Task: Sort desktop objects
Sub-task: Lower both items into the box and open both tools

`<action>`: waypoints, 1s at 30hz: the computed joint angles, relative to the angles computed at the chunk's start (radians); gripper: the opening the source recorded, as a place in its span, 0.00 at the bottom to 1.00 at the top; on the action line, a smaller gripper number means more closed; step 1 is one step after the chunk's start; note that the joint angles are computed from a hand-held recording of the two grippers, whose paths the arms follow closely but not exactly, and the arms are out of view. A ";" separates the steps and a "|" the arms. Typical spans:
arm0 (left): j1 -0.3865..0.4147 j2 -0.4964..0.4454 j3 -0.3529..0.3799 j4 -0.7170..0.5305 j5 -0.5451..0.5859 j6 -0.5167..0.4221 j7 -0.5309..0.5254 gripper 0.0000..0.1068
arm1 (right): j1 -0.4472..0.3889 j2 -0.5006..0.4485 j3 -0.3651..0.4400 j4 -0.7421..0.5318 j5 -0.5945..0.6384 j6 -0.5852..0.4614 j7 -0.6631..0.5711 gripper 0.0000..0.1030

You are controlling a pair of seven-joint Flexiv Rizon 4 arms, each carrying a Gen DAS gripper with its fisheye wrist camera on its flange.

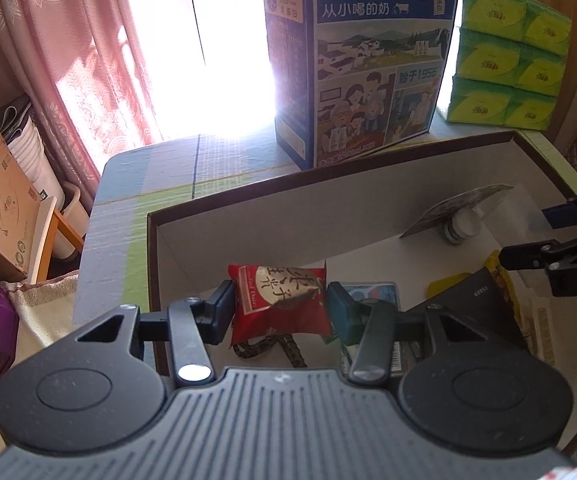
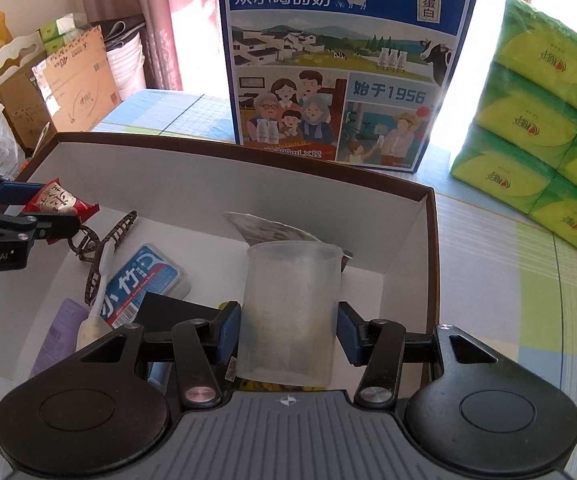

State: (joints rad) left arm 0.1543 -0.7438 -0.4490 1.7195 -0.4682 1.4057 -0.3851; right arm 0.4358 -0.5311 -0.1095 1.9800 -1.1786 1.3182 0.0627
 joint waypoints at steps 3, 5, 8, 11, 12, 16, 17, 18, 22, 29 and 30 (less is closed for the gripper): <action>-0.019 -0.012 0.021 -0.018 0.010 0.007 -0.014 0.45 | -0.002 -0.002 -0.004 0.001 -0.006 0.006 0.007 0.47; -0.027 -0.019 0.029 -0.026 0.019 0.017 -0.021 0.45 | -0.005 -0.004 -0.006 0.001 -0.009 0.012 0.009 0.47; -0.025 -0.028 0.022 -0.029 0.033 0.038 -0.025 0.49 | -0.006 -0.004 -0.009 0.002 -0.014 0.017 0.014 0.47; -0.018 -0.030 0.013 -0.033 0.039 0.033 -0.038 0.52 | -0.008 -0.002 -0.013 0.007 -0.027 0.024 0.026 0.47; -0.015 -0.030 0.010 -0.033 0.041 0.034 -0.040 0.55 | -0.010 -0.002 -0.014 0.009 -0.031 0.027 0.030 0.47; 0.000 -0.025 -0.010 -0.025 0.044 0.036 -0.042 0.56 | -0.015 -0.001 -0.011 0.011 -0.040 0.028 0.036 0.47; 0.004 -0.023 -0.014 -0.023 0.043 0.034 -0.044 0.56 | -0.017 -0.001 -0.009 0.010 -0.041 0.027 0.037 0.47; 0.008 -0.021 -0.019 -0.019 0.042 0.035 -0.044 0.56 | -0.018 -0.001 -0.009 0.011 -0.041 0.026 0.037 0.47; 0.022 -0.013 -0.035 -0.007 0.037 0.040 -0.045 0.59 | -0.021 0.000 -0.010 0.012 -0.055 0.022 0.045 0.47; 0.044 -0.001 -0.063 0.017 0.032 0.053 -0.043 0.66 | -0.031 -0.003 -0.028 0.000 -0.181 0.034 0.126 0.49; 0.047 0.000 -0.066 0.021 0.032 0.057 -0.044 0.66 | -0.038 -0.002 -0.023 -0.003 -0.203 0.028 0.142 0.56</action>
